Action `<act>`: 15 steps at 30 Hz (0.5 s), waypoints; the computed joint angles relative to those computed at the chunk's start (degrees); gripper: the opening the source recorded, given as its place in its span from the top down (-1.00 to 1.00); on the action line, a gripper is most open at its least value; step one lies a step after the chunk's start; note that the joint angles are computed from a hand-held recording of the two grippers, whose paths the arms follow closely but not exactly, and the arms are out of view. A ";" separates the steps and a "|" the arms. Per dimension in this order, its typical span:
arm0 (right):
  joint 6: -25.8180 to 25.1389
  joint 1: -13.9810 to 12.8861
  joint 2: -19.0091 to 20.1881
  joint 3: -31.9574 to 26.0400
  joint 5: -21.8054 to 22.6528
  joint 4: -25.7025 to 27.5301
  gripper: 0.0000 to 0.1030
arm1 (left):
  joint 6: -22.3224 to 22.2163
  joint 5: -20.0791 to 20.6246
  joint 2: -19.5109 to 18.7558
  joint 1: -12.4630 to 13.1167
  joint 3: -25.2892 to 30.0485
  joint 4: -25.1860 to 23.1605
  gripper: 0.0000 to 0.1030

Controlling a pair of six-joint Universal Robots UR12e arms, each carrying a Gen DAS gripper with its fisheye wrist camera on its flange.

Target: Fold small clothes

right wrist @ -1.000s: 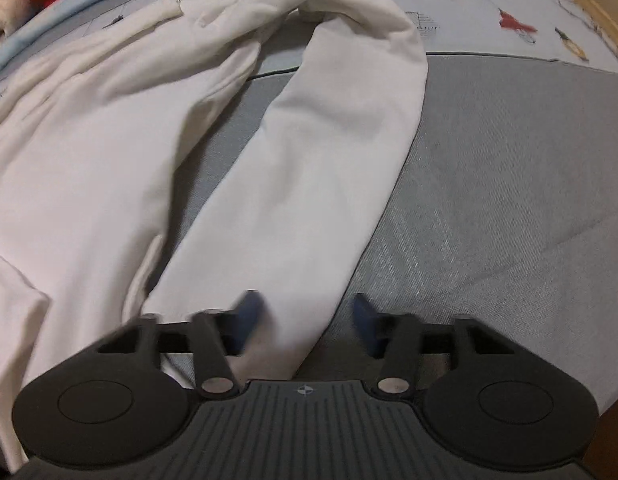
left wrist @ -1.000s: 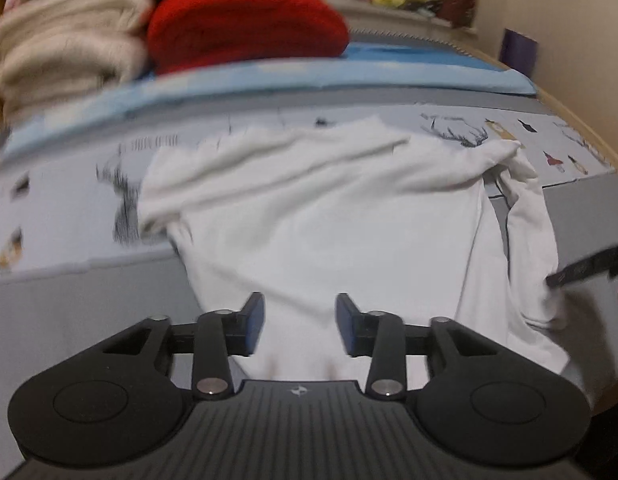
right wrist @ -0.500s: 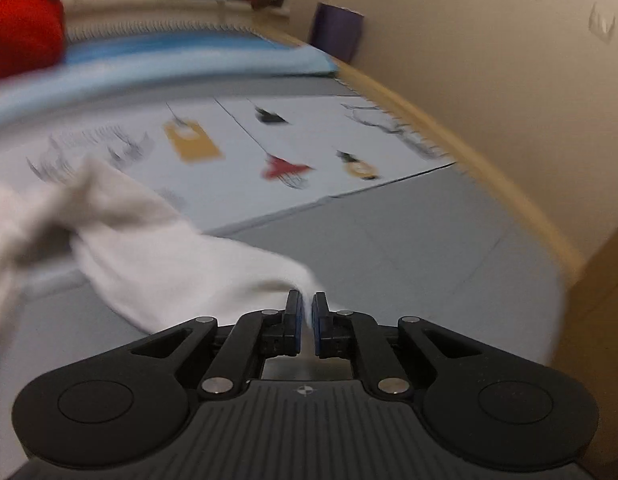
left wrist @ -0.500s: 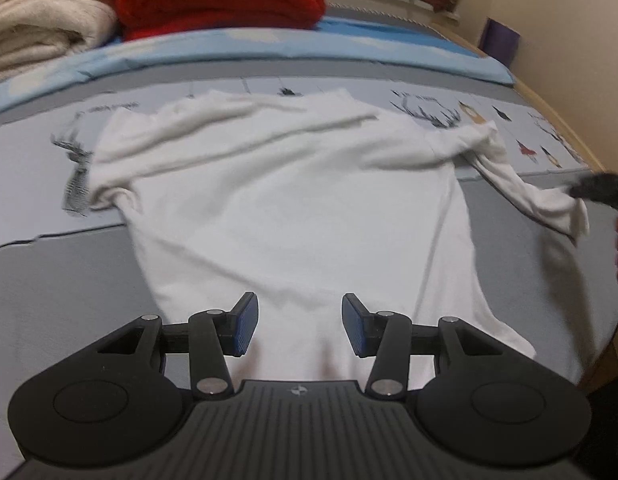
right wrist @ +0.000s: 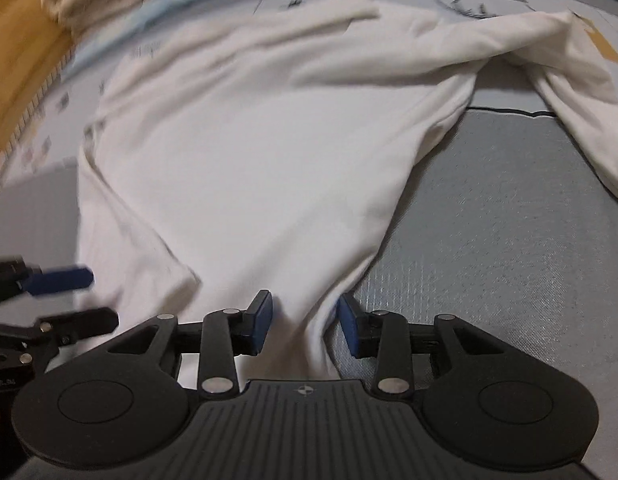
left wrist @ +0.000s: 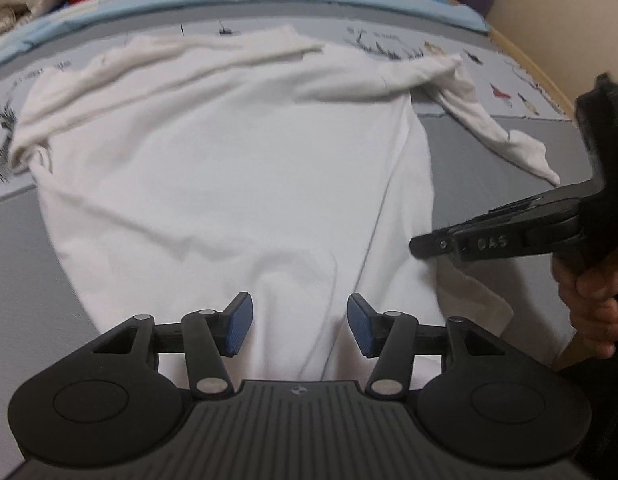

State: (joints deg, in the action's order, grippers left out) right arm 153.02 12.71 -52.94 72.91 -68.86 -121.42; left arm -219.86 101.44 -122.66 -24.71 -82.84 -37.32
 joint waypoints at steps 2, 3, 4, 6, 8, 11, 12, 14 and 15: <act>0.68 -0.44 -0.06 -0.16 0.70 0.35 0.83 | 0.01 -0.26 -0.69 -0.09 0.93 -1.83 -0.12; 0.65 -0.66 -0.44 0.24 1.08 -0.14 0.85 | 0.52 0.13 -0.97 -0.20 1.38 -3.04 -0.11; 0.73 -0.85 -0.93 0.87 1.28 -0.79 0.85 | 1.16 0.95 -1.23 -0.41 1.96 -4.72 0.06; 2.23 -1.44 -1.55 1.59 1.12 -1.88 0.86 | 1.67 4.38 -1.29 -0.96 2.53 -7.85 0.54; 3.82 -1.75 -1.79 1.98 -0.04 -3.24 0.86 | -0.31 6.01 -0.31 -0.93 1.83 -9.51 0.83; 5.48 -2.22 -2.35 2.47 -3.99 -3.72 0.87 | -2.93 8.19 2.73 -0.78 -0.88 -10.03 0.86; 5.40 -2.20 -2.68 2.91 -5.83 -4.01 0.87 | -4.03 8.60 3.84 -0.65 -1.78 -11.40 0.86; 4.88 -1.85 -3.07 3.64 -8.71 -4.60 0.87 | -8.00 5.85 6.87 0.33 -4.89 -13.27 0.86; 4.72 -1.88 -3.29 3.88 -9.72 -4.25 0.87 | -9.59 3.34 8.41 0.99 -6.62 -13.88 0.85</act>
State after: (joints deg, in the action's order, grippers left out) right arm 157.74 10.83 -56.23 76.79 -78.59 -125.67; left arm -229.44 104.77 -114.25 -23.71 -89.46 -51.20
